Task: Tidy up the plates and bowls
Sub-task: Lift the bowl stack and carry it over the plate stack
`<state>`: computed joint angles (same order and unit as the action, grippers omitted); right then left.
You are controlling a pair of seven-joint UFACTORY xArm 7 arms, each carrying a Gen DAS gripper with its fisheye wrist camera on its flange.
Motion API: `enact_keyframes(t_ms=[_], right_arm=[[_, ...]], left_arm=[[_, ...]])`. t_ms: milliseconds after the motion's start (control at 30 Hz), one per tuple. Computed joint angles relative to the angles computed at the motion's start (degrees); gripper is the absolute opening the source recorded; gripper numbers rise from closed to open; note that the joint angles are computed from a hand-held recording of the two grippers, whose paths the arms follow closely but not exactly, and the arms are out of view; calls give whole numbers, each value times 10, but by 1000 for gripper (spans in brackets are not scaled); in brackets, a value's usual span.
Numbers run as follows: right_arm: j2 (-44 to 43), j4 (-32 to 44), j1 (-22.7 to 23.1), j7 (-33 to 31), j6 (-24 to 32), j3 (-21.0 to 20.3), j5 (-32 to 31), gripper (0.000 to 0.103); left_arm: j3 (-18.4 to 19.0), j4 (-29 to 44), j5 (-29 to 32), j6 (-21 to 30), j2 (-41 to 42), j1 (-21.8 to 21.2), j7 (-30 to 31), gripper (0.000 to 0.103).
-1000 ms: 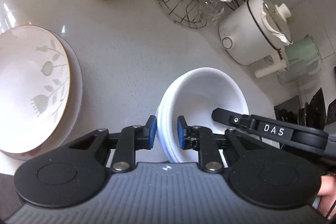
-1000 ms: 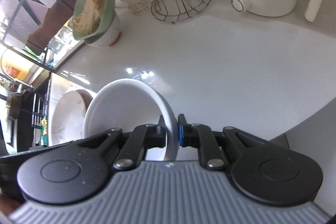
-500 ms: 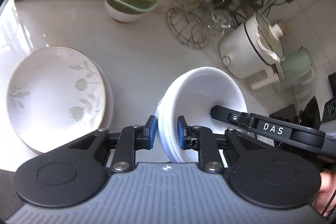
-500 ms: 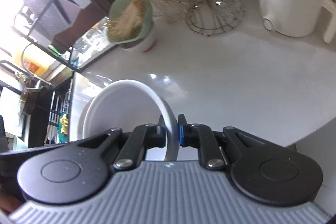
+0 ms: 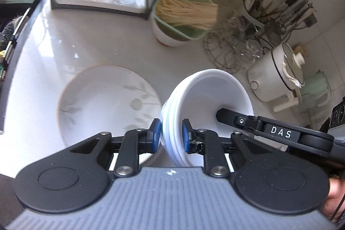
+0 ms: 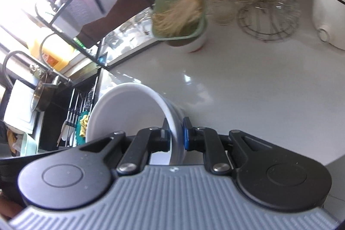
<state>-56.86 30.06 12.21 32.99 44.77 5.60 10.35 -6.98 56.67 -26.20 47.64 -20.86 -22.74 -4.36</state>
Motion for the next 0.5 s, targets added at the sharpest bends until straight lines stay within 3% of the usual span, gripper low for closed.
enact_keyframes(t_ms=[200,500], right_arm=[[66,24,14,21,-33,25,5,14],[139,44,28,66,-59,60,-18,14]], left_arm=[[30,-6,-8,17,0,21,27,23],[42,-8,-12,35,21,54,68,23]])
